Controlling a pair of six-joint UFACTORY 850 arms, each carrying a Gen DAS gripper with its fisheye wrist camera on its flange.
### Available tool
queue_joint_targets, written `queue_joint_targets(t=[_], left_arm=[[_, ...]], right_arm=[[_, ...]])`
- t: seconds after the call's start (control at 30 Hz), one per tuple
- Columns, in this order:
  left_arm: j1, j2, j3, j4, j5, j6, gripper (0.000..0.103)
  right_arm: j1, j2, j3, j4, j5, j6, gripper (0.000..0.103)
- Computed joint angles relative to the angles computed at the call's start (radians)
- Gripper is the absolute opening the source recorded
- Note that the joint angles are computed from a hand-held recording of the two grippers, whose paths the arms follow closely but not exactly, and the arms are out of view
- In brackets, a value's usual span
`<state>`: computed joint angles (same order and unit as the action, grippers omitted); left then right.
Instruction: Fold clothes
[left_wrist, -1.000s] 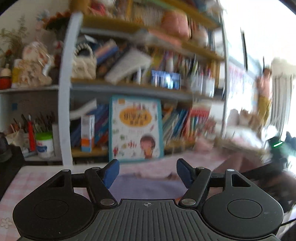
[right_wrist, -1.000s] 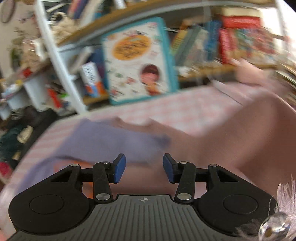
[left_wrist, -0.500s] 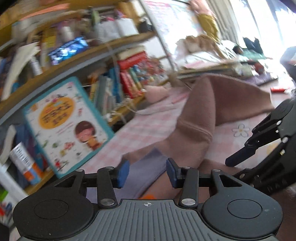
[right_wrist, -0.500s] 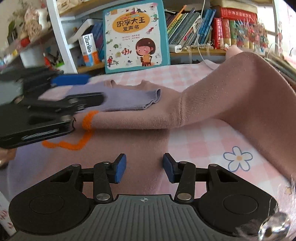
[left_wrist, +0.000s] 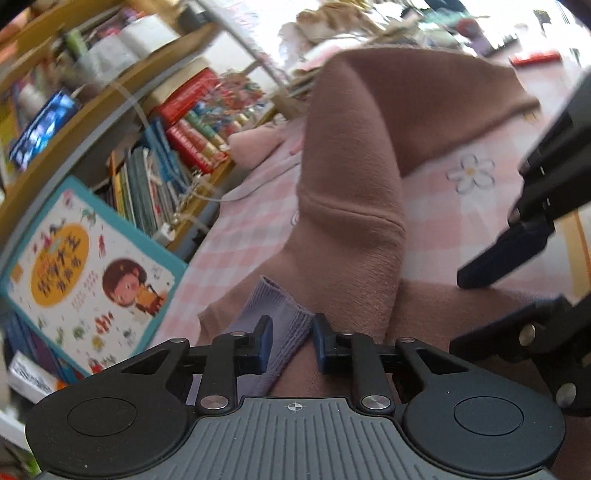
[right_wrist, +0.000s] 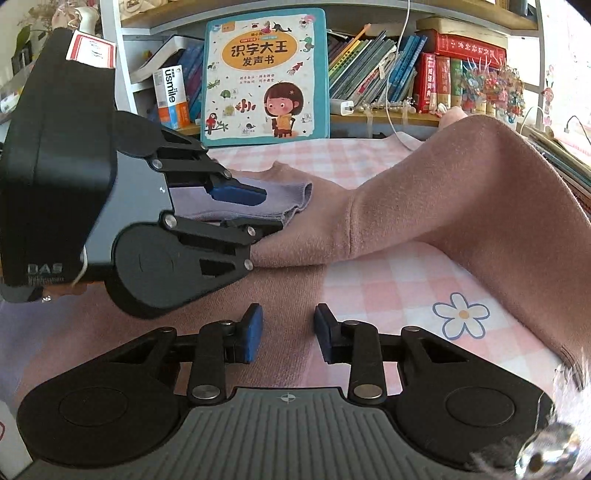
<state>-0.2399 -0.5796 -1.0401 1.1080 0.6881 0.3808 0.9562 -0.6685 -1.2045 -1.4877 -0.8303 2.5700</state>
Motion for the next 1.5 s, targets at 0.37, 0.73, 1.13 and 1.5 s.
queue_joint_targets(t=[0.37,0.73,1.13,1.5], left_arm=[[-0.021,-0.017,-0.011,-0.053,-0.014,0.111,0.02],[0.083,-0.044,-0.167,0.106,0.083,-0.443,0.005],[0.328,-0.129,-0.398,-0.628,-0.166,-0.363,0.005],[0.365,-0.213,-0.409,-1.039,-0.282,0.061,0.014]], right_arm=[[0.013,-0.008,0.0,-0.013,-0.023,0.022,0.031],[0.016,-0.008,0.002,-0.016,-0.027,0.02,0.031],[0.018,-0.022,-0.018,0.001,-0.046,-0.006,0.031],[0.005,-0.013,-0.015,0.004,-0.017,-0.039,0.03]])
